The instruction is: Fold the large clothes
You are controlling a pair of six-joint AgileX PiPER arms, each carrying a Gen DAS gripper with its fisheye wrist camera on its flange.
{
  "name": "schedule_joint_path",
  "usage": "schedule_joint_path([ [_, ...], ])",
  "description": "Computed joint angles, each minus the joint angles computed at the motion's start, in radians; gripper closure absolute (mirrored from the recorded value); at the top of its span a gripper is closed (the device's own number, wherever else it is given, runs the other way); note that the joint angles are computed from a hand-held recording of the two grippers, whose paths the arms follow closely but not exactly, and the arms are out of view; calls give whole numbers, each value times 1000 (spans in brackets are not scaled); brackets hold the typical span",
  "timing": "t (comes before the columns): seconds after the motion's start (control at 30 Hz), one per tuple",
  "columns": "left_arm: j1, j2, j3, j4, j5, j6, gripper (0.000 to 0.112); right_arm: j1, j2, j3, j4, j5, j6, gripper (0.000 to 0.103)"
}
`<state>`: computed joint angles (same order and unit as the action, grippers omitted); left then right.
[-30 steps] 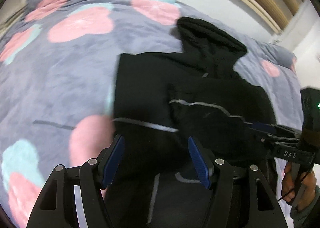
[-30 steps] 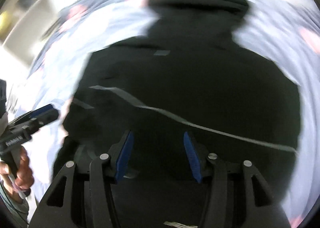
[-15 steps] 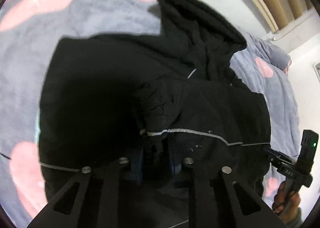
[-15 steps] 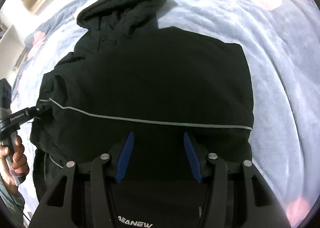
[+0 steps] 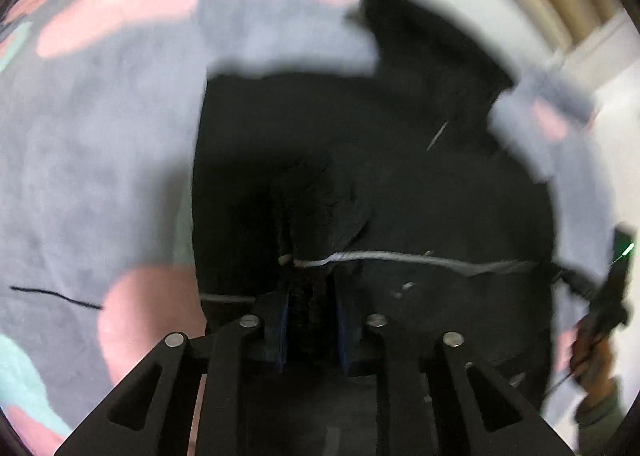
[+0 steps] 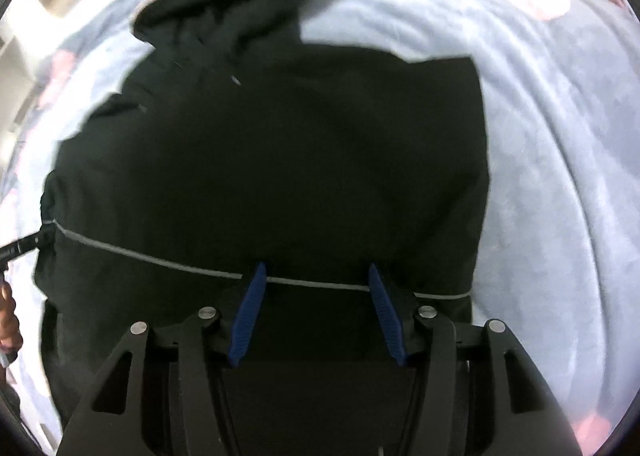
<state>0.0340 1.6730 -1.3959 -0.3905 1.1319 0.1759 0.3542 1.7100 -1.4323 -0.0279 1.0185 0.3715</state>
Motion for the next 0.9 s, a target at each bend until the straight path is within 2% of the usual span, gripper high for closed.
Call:
schedule_joint_path([
  [0.07,53,7,50,-85,-31,58,90,-4,12,4,-5,-12,5,45],
  [0.17,148,24,49,-222,19,78,90,-13,31,-26,0,12,-34,43],
  [0.23,143,-22,52,-199,20,71,86,-29,41,-67,21,59,-62,43],
  [0.33,77,-136,32,-54,-3,5,83,-32,36,-150,18,145,-57,42],
  [0.43,49,-210,-25,76,-23,-93,74,-15,-3,-201,14,146,-71,42],
  [0.57,70,-230,-83,-5,-22,-86,73,34,26,-265,34,143,-87,41],
  [0.63,17,-201,-77,-105,-29,-71,73,77,71,-277,34,133,-83,41],
  [0.7,-92,-168,-46,-118,-69,-76,73,111,97,-252,30,108,-68,41],
  [0.77,-227,-127,-17,-14,-130,-148,73,142,113,-224,10,84,-24,41],
  [0.83,-320,-60,-3,83,-158,-238,73,167,120,-195,-41,57,14,41],
  [0.9,-363,-19,32,174,-194,-314,74,204,148,-192,-104,61,22,41],
])
